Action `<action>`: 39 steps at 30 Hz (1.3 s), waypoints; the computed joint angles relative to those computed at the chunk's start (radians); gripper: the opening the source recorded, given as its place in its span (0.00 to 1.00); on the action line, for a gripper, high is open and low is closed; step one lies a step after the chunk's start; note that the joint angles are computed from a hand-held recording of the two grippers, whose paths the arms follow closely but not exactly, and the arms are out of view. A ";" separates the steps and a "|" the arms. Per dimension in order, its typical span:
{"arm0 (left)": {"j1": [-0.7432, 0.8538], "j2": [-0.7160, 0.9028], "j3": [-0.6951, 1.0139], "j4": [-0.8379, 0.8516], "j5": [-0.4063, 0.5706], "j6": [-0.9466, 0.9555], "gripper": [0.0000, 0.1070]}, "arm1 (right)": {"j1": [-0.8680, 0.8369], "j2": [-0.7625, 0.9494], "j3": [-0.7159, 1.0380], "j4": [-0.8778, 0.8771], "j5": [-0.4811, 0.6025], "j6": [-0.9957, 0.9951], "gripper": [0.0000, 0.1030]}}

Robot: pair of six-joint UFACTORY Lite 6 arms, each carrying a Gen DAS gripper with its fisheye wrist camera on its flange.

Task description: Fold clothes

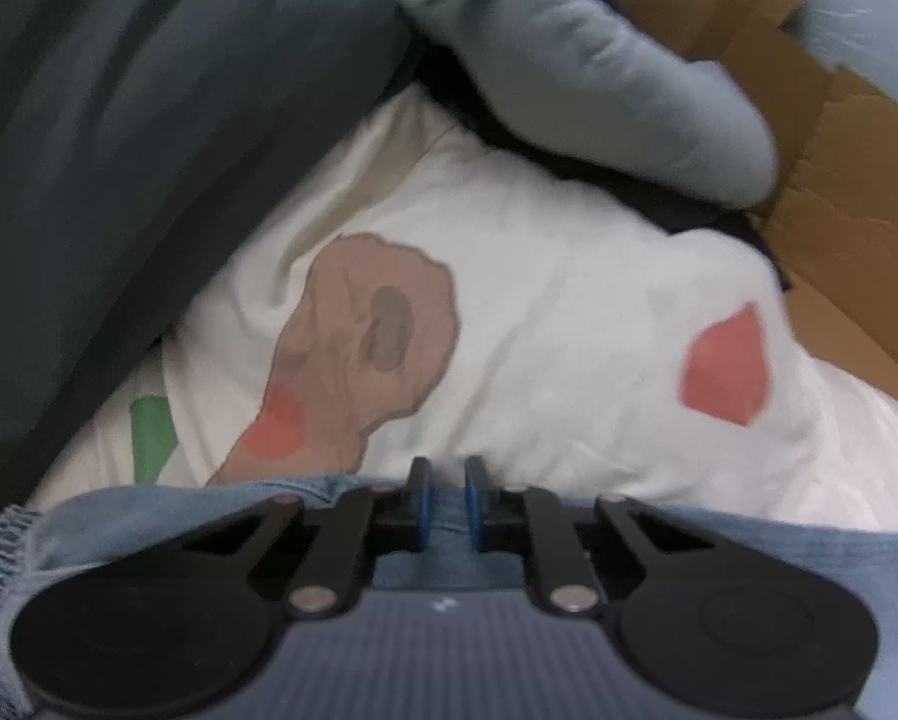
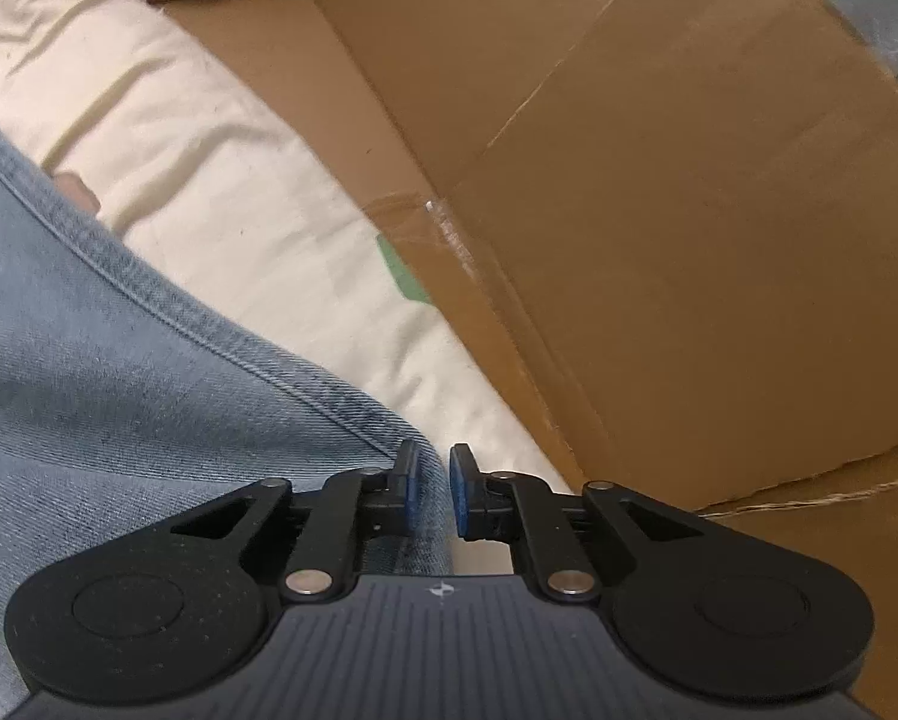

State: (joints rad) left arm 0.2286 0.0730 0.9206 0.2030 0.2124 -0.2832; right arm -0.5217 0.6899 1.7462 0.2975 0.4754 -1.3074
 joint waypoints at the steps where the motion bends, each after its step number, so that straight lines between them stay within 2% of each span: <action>1: 0.005 -0.025 -0.008 -0.027 0.022 0.041 0.15 | -0.007 -0.016 -0.011 0.035 0.007 -0.041 0.20; 3: 0.022 -0.069 -0.025 -0.053 0.057 0.097 0.19 | -0.024 -0.050 -0.037 0.138 0.034 -0.144 0.33; 5: 0.049 -0.109 -0.045 -0.085 0.080 0.164 0.30 | -0.034 -0.083 -0.066 0.242 0.069 -0.235 0.40; 8: 0.108 -0.129 -0.058 -0.079 0.084 0.220 0.43 | -0.012 -0.112 -0.092 0.330 0.129 -0.287 0.40; 11: 0.175 -0.123 -0.070 -0.150 0.077 0.343 0.44 | 0.028 -0.163 -0.141 0.402 0.209 -0.331 0.40; 19: 0.273 -0.066 -0.099 -0.441 0.021 0.686 0.44 | 0.229 -0.254 -0.230 0.500 0.303 -0.309 0.40; 24: 0.288 -0.056 -0.091 -0.596 0.023 0.860 0.43 | 0.390 -0.221 -0.219 0.560 0.300 -0.291 0.40; 27: 0.325 -0.129 -0.114 -0.757 0.075 1.082 0.43 | 0.463 -0.194 -0.194 0.561 0.299 -0.246 0.40; 33: 0.350 -0.045 -0.046 -0.792 0.126 1.184 0.45 | 0.562 -0.128 -0.119 0.542 0.323 -0.255 0.40; 39: 0.351 0.065 0.013 -0.874 0.149 1.268 0.45 | 0.651 -0.046 -0.018 0.418 0.316 -0.213 0.40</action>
State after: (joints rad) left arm 0.5798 0.1380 0.9336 -0.6707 0.3610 0.9852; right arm 0.1292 0.6438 1.7277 0.7155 0.7917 -1.5204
